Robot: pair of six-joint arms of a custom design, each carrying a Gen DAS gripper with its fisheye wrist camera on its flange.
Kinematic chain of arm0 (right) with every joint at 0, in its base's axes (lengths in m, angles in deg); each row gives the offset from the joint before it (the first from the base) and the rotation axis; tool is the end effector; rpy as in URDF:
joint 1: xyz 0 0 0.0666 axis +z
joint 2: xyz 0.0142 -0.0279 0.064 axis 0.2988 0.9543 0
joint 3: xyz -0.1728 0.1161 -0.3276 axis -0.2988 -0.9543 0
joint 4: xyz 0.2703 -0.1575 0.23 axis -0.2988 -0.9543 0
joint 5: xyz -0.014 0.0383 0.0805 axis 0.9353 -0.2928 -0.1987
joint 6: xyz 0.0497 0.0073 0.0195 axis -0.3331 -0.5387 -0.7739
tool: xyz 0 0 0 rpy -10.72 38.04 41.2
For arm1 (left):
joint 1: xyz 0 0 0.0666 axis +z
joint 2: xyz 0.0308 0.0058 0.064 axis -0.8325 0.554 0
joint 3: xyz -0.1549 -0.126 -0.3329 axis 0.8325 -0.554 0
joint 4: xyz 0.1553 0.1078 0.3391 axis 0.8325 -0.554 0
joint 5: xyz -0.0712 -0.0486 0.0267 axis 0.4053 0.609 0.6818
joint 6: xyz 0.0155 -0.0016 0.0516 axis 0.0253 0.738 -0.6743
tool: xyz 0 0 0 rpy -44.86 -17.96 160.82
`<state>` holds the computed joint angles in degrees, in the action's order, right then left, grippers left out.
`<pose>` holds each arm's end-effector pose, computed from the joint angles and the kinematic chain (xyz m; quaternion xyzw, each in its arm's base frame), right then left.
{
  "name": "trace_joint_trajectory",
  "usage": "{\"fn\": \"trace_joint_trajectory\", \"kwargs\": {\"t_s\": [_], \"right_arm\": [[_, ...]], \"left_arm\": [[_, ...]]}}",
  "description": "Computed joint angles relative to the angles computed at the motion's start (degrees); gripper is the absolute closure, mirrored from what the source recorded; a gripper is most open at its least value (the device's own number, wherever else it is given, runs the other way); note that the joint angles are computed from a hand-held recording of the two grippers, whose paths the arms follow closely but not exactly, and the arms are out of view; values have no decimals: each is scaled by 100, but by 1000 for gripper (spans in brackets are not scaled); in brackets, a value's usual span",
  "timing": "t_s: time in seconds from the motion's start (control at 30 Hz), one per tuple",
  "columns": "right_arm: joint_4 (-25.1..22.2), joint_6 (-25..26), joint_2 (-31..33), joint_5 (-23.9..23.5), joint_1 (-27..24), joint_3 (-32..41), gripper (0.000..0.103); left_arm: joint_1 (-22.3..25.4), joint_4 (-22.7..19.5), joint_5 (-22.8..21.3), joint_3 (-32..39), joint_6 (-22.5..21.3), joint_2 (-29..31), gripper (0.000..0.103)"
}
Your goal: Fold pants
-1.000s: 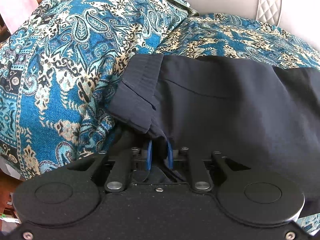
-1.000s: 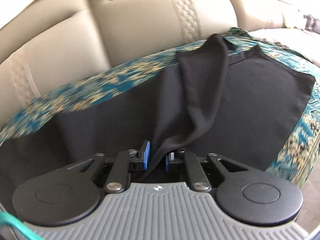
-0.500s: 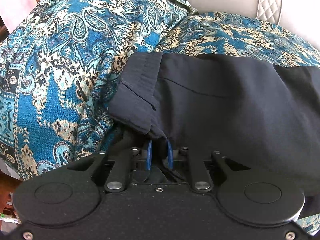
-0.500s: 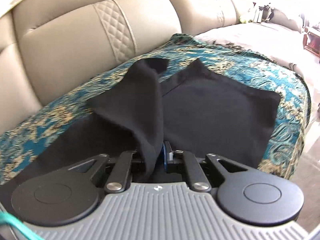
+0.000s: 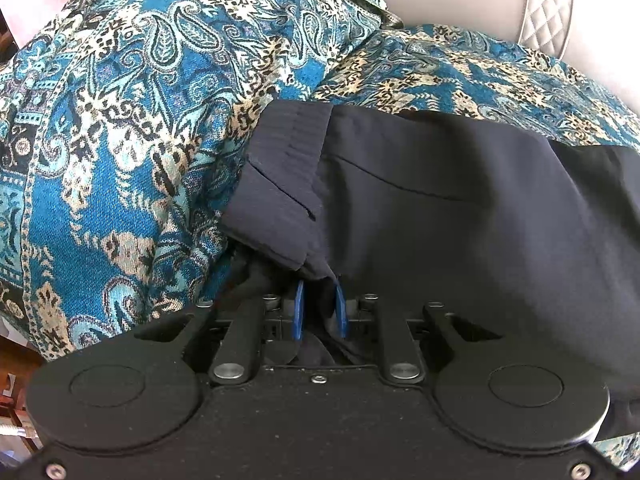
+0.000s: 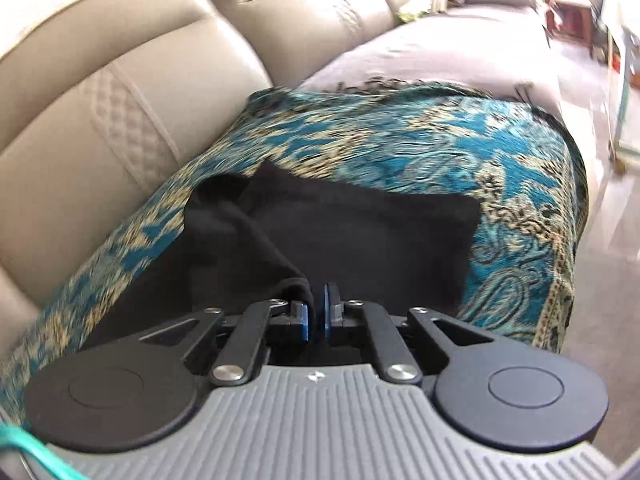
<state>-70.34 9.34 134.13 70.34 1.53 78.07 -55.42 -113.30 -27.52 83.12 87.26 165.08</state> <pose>0.3376 -0.1162 0.3001 0.5653 0.7022 -0.1517 0.4053 0.5314 0.0111 0.2777 -0.0123 0.9700 0.0432 0.2388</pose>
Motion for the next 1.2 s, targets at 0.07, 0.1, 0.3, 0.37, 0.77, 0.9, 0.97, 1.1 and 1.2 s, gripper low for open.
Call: {"fn": "trace_joint_trajectory", "kwargs": {"t_s": [0.07,0.1,0.3,0.37,0.77,0.9,0.97,1.1,1.2], "right_arm": [[59,-29,-98,-33,-158,-101,92],[52,-47,-143,-33,-234,-145,92],[176,35,-480,-156,-698,-448,95],[187,109,-517,-198,-834,-483,97],[392,109,-612,-199,-1002,-595,96],[264,-79,-609,250,-847,-556,72],[198,-33,-574,564,-723,-506,61],[340,440,-632,975,-367,-471,38],[557,971,-722,980,-9,-450,32]], "left_arm": [[-29,-2,-67,10,-5,15,85],[-42,-2,-99,14,-11,21,85],[-74,11,-196,33,-65,55,85],[-86,24,-237,33,-96,65,85],[-91,49,-255,-34,-165,-41,85],[-244,367,-427,-261,-549,-362,82],[-330,576,-473,-372,-725,-528,72],[-534,931,-419,-523,-835,-820,44],[-694,1114,-309,-613,-813,-992,27]]}}
